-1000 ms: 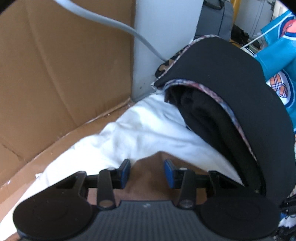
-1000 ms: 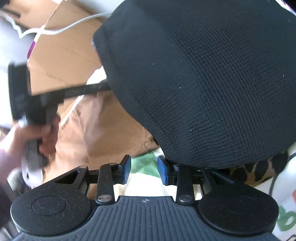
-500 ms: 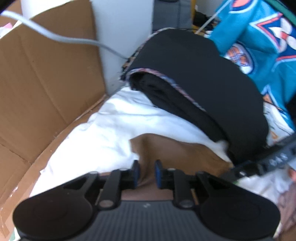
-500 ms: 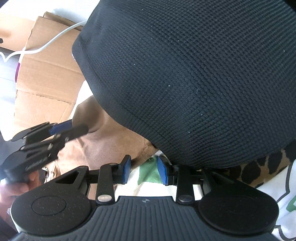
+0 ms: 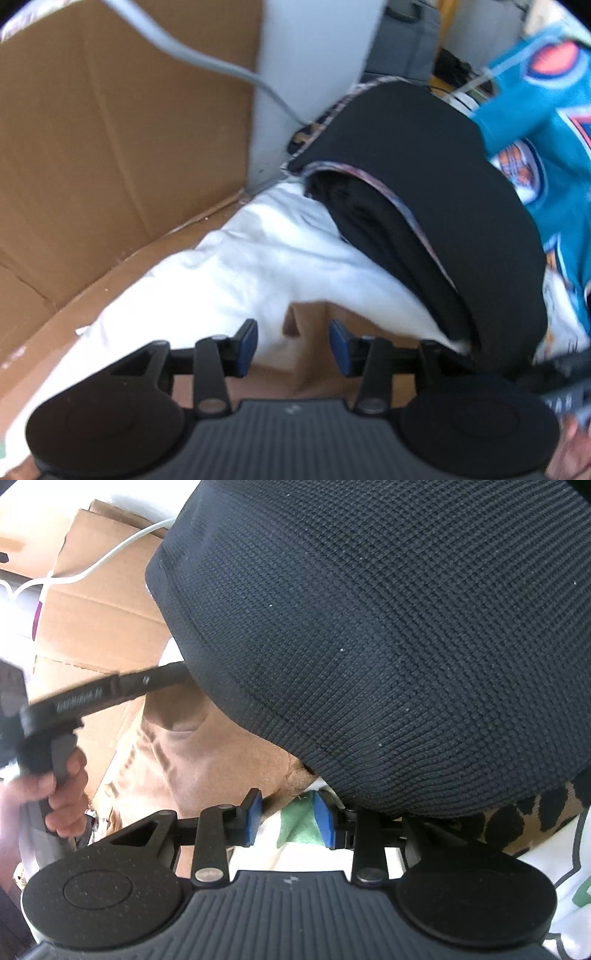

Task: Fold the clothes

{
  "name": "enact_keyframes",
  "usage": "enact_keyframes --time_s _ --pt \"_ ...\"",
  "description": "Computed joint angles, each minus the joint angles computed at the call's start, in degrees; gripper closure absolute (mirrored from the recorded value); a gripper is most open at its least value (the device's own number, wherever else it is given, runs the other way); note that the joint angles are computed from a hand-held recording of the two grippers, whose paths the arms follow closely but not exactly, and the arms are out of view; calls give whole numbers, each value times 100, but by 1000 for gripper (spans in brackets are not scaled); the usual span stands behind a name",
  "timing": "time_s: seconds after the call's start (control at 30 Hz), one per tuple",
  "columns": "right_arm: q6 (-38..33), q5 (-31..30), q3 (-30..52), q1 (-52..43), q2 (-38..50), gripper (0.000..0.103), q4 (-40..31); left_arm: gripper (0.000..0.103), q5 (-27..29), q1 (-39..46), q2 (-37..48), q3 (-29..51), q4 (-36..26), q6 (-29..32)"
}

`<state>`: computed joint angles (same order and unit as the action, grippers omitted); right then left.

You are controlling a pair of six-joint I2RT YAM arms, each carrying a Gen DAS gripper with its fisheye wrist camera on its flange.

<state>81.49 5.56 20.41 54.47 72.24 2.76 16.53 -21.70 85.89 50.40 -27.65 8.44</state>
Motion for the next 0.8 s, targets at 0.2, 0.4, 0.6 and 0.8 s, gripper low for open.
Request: enact_keyframes --time_s 0.2,0.4,0.6,0.8 --pt "757 201 98 195 362 65 268 58 106 -34 1114 1165 -858 -326" --pt "1035 405 690 199 606 101 -451 66 -22 -115 1859 2031 -1584 -672" --pt "1237 623 760 384 -114 102 -1050 95 -815 -580 1699 1892 -1221 -612" --pt "788 1350 1234 941 -187 102 -1609 96 -1623 -1147 1357 1836 -918 -311"
